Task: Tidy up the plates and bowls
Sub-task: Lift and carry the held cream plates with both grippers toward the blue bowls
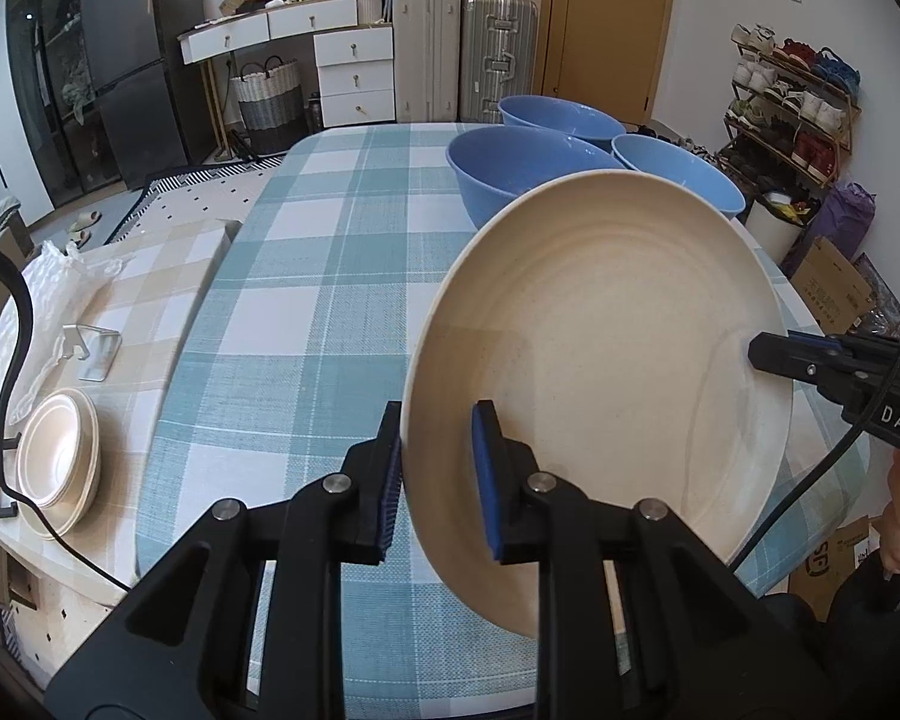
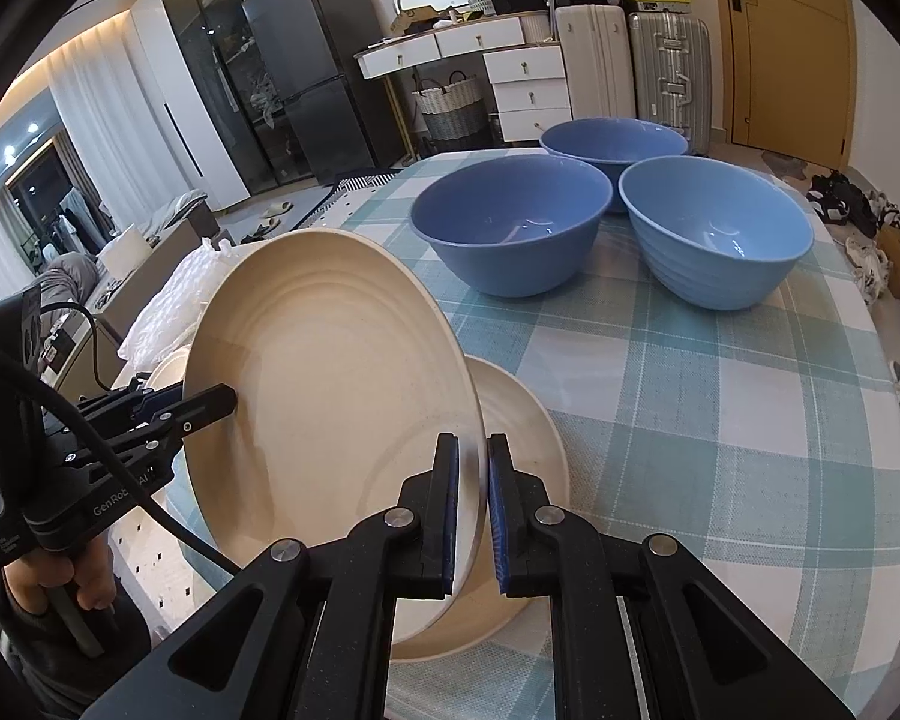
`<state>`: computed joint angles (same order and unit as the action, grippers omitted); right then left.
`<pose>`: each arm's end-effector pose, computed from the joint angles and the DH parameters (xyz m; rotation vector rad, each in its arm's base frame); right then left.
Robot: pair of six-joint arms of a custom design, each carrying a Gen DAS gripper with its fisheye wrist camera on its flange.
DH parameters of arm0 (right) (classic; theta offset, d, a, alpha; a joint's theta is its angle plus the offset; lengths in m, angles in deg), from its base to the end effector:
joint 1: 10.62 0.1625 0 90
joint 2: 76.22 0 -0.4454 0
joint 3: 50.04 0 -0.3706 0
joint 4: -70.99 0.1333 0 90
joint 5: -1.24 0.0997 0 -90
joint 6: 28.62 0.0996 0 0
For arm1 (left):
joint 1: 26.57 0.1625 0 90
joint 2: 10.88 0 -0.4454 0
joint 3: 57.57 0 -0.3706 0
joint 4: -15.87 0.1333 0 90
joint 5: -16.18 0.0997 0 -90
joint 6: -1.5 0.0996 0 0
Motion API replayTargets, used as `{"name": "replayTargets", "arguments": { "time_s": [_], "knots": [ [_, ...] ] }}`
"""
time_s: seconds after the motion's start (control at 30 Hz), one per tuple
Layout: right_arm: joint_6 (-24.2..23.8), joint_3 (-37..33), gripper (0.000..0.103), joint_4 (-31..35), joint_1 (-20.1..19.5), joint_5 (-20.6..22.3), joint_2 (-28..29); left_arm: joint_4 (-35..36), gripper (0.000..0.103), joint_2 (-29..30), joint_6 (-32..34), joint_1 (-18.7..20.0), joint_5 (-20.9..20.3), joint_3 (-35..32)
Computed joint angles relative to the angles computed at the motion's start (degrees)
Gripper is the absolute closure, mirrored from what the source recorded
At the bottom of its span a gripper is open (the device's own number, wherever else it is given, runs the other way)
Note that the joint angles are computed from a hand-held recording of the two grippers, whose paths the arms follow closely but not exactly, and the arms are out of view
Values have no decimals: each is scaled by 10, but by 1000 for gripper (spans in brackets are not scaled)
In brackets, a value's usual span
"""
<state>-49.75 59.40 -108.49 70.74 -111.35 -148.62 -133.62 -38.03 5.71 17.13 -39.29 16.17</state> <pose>0.0092 -0.5720 0.3868 0.0259 -2.3687 1.0011 -0.4231 -0.6668 0.0388 1.0272 2.3918 -0.5648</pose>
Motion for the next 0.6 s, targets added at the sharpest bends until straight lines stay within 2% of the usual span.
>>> {"name": "replayTargets", "arguments": {
  "time_s": [0.3,0.6],
  "knots": [
    [2,1,93,-13,1,-38,10,24,84,27,2,7,-6,-31],
    [-3,-4,93,-17,-2,-54,20,46,83,43,-8,14,-9,-48]
  ]
}}
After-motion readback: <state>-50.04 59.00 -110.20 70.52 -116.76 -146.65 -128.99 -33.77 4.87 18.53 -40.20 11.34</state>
